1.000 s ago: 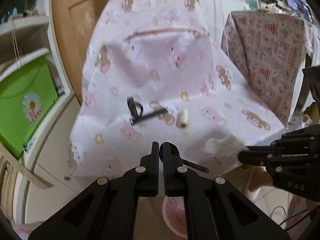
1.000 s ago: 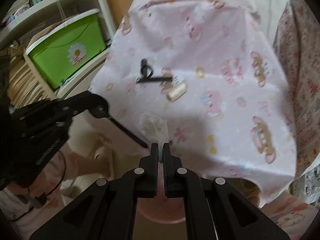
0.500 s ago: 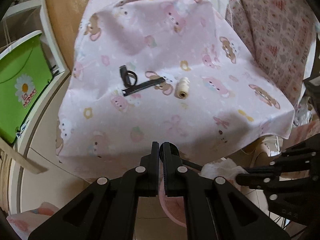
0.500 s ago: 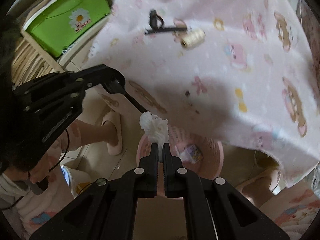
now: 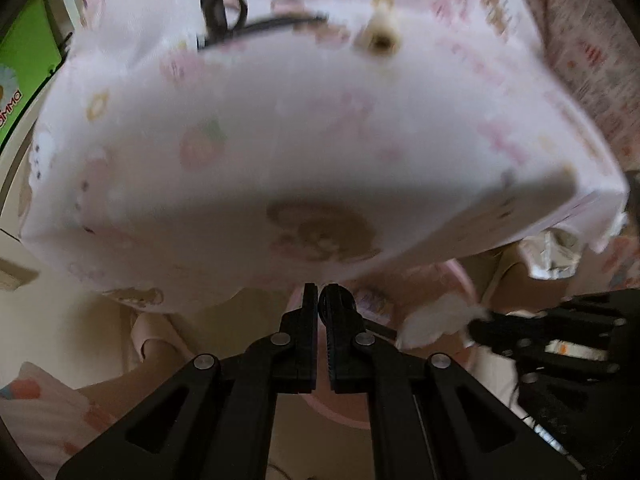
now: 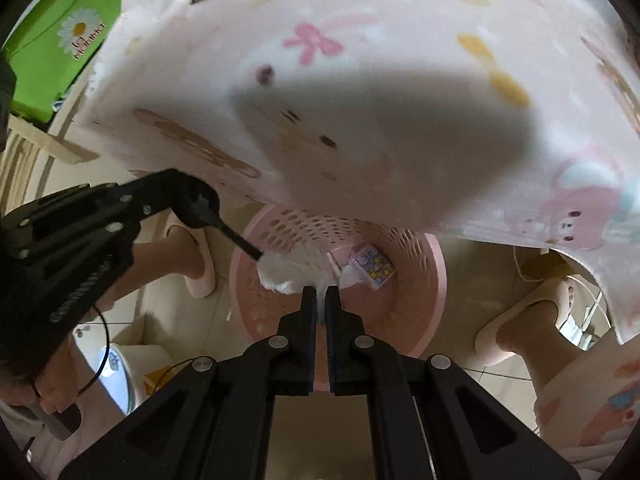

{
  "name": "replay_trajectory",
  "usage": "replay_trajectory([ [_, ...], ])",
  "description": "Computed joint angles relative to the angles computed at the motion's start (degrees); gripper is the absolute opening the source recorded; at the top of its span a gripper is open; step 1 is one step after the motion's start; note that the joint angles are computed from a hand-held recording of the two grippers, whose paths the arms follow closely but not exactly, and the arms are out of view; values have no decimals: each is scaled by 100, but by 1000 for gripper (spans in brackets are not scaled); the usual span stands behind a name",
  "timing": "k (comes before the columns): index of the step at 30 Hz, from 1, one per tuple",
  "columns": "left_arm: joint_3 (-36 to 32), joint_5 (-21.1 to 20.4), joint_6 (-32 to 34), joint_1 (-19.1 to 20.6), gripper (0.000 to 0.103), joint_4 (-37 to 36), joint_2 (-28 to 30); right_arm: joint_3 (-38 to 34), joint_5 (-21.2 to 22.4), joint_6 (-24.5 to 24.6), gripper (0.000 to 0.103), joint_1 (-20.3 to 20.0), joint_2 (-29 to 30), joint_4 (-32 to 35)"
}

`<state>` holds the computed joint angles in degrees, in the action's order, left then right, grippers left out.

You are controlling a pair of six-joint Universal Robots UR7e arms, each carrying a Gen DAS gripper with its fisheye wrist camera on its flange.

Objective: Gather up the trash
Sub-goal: 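Open both tools to drop the tissue and scissors into the basket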

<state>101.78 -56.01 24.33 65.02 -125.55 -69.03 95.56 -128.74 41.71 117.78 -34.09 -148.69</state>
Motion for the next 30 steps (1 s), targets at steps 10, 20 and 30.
replay_trajectory([
  [10, -352, -88, -672, 205, 4, 924, 254, -109, -205, 121, 7, -101, 153, 392],
  [20, -416, -52, -740, 228, 39, 971, 295, 7, -474, 303, 56, -84, 72, 306],
  [30, -172, -121, -193, 52, 46, -179, -34, -98, -1799, 319, 59, 461, -45, 352],
])
